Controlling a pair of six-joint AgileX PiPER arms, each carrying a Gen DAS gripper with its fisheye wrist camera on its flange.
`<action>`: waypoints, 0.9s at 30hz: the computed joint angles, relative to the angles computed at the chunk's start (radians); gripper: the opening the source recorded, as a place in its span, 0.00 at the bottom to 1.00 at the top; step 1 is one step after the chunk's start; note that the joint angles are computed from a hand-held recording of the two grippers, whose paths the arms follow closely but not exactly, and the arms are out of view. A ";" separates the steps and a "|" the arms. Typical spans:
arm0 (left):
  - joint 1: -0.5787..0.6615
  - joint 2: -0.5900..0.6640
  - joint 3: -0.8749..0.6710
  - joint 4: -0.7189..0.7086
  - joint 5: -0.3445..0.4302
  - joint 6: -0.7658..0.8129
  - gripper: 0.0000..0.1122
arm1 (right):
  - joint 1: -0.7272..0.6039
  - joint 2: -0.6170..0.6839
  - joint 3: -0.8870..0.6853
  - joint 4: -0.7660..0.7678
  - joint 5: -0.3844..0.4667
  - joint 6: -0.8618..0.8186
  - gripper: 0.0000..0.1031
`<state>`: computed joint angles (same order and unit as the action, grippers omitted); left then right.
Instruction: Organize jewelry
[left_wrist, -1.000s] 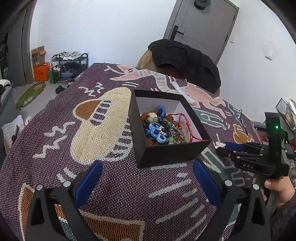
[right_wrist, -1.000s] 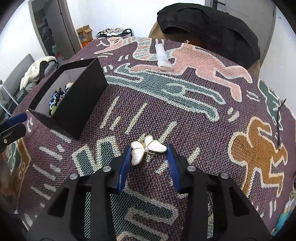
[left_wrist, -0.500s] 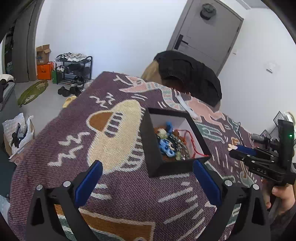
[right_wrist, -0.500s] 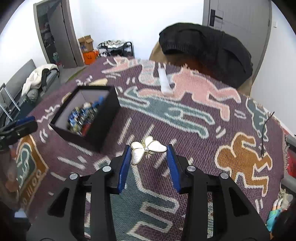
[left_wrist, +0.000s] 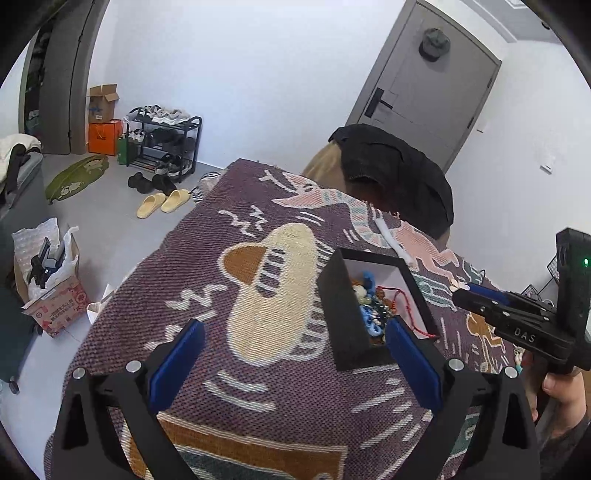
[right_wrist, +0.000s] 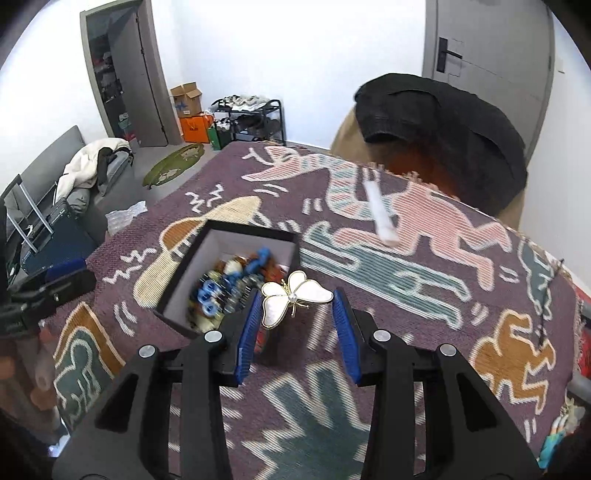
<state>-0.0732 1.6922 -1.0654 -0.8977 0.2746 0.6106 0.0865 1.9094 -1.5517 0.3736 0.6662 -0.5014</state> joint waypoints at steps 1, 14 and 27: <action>0.010 0.002 0.001 -0.012 0.006 0.014 0.84 | 0.014 0.014 -0.019 -0.004 0.007 0.012 0.39; 0.109 0.013 0.020 -0.132 0.054 0.145 0.84 | 0.122 0.120 -0.118 -0.123 0.065 0.150 0.57; 0.082 -0.011 0.005 -0.113 0.064 0.123 0.84 | 0.012 -0.062 0.029 -0.040 0.007 0.183 0.94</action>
